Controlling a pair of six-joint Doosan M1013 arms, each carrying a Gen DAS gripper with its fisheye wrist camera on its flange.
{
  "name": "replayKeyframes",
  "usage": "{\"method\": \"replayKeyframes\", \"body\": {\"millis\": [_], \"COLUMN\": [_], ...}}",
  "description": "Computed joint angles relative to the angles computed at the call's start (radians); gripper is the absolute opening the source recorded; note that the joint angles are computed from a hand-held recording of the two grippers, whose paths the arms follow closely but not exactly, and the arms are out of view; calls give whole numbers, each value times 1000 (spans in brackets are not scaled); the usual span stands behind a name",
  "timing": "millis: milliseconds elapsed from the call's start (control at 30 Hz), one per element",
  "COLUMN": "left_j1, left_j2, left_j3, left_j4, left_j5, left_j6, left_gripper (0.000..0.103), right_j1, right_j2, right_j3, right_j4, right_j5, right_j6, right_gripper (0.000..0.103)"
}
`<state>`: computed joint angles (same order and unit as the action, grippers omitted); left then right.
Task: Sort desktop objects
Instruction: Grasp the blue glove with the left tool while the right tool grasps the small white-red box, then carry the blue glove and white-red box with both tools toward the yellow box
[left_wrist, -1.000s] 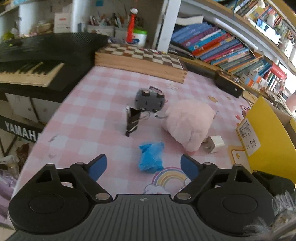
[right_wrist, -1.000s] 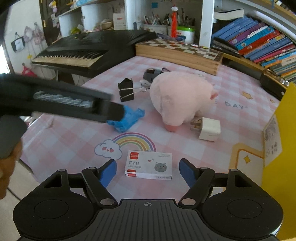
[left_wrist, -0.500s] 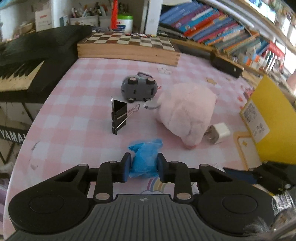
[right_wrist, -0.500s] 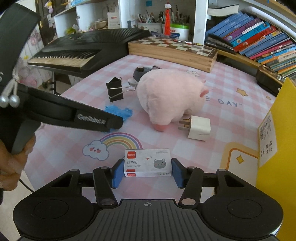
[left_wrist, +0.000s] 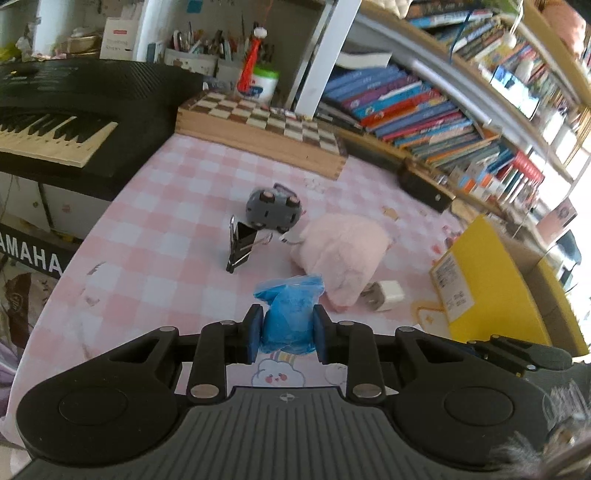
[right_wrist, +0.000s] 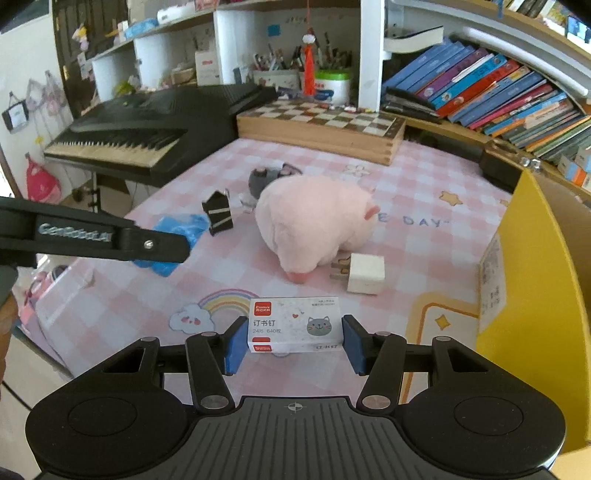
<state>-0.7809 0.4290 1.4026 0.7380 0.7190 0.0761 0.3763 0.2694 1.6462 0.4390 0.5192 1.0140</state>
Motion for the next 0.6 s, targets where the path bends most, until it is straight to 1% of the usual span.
{"method": "replayKeyframes", "body": {"millis": [233,333,600], "left_j1": [-18,-28,-59], "left_j2": [-60,-87,-138], "left_j3": [59,88,147], "left_j4": [62,106,169], "left_j5": [-54,-81,-139], "left_j6": [-72,-129,-205], "left_gripper": [25,25,25], "right_j1": [-3,0,20], "right_j2": [-51,-75,-132], "right_j3": [18,34,87], "right_j4": [12,9,-45], "right_j5": [-20,-29,-43], "right_j6": [47,77,165], "right_gripper": [53,53,53]}}
